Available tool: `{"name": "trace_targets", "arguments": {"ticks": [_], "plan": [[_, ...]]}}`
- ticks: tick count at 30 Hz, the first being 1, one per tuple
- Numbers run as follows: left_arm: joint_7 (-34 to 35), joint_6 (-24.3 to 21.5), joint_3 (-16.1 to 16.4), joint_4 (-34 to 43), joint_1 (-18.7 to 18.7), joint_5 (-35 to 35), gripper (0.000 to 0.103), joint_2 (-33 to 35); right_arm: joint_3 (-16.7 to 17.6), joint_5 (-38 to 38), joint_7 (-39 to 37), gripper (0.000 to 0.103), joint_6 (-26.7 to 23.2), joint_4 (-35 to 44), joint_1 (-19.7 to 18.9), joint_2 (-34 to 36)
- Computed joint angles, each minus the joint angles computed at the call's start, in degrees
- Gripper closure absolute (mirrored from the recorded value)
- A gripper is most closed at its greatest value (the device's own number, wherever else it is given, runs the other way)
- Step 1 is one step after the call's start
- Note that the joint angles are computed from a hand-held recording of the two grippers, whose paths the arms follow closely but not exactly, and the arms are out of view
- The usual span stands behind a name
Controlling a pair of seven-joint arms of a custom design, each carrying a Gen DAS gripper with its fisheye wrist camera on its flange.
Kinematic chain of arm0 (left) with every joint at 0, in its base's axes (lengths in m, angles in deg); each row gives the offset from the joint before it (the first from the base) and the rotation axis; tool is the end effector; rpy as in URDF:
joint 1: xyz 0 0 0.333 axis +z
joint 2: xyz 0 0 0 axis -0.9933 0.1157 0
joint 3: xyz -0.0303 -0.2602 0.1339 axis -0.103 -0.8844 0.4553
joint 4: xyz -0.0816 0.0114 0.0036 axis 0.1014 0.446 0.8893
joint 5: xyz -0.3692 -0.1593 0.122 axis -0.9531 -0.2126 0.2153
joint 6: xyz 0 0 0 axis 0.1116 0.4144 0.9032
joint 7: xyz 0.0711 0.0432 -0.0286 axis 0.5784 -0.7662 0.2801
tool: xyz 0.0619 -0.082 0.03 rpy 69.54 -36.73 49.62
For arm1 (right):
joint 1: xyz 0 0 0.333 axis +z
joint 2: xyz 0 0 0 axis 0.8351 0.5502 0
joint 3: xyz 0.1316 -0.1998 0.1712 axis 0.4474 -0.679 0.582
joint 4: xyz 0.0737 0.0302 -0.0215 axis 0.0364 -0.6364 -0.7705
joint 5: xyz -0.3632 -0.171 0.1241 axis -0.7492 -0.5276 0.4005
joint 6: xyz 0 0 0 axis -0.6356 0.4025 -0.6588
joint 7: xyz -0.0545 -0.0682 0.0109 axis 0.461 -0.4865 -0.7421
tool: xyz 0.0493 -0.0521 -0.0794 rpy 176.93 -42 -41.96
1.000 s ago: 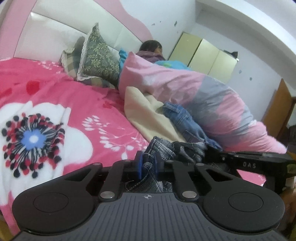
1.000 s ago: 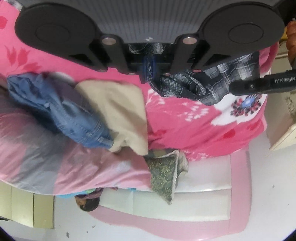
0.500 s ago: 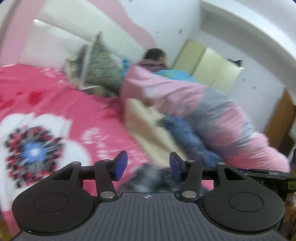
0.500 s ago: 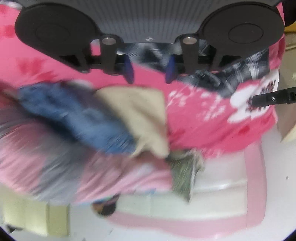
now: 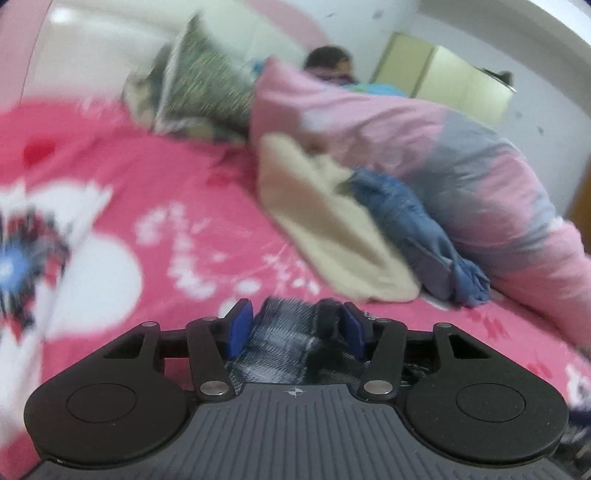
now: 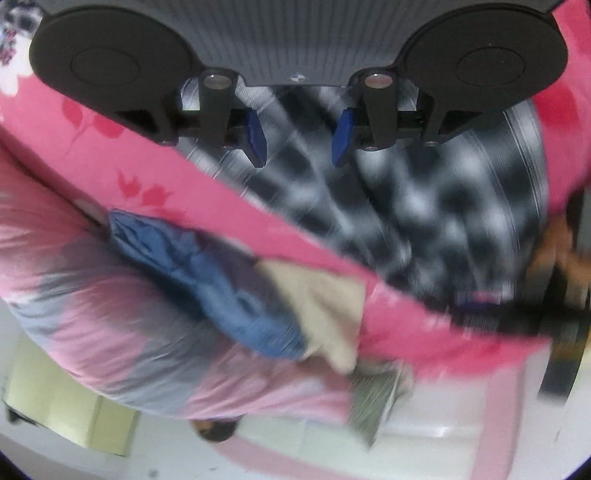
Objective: Fold clothes
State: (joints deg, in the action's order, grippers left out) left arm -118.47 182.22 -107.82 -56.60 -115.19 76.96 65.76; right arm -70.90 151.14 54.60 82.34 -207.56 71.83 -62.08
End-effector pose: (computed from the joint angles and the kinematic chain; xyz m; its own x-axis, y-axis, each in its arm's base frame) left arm 0.3947 -0.4057 0.3556 0.5949 -0.6781 0.4316 -0.1061 -0.5985 -0.7940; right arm 0.5294 0.1265 0.3955 0.8778 -0.3819 0.2891 -0.0462 -0.6683 -0.7425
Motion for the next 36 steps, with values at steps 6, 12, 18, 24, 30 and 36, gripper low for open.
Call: {"name": "trace_targets", "arguments": {"ticks": [6,12,18,24,30,36], "plan": [[-3.92,-1.23,-0.38,-1.18,-0.49,1.97,0.049,0.12,0.46,3.89,-1.66,0.098,2.85,2.3,0.03,2.87],[-4.74,-2.72,-0.33,-0.88,-0.88,3.0,0.049,0.53,1.64,7.25,-1.92,0.098,4.65,8.4,-0.11,7.13],[-4.27,-2.64,-0.09,-0.62,-0.86,2.89,0.048,0.75,2.8,-11.21,21.8,0.091,5.06,16.4,-0.56,16.32],[-5.42,-2.51,0.01,-1.03,-0.84,2.71,0.047,0.53,2.2,-15.13,29.28,0.089,-7.79,16.58,-5.45,12.92],[-5.83,-3.09,-0.12,-1.02,-0.96,2.94,0.047,0.63,2.72,-12.33,24.66,0.089,-8.8,15.99,-5.26,11.79],[-6.41,-6.26,-0.34,-0.34,-1.71,3.45,0.045,1.45,4.86,-13.6,20.29,0.089,-7.51,17.93,-1.99,15.28]]}}
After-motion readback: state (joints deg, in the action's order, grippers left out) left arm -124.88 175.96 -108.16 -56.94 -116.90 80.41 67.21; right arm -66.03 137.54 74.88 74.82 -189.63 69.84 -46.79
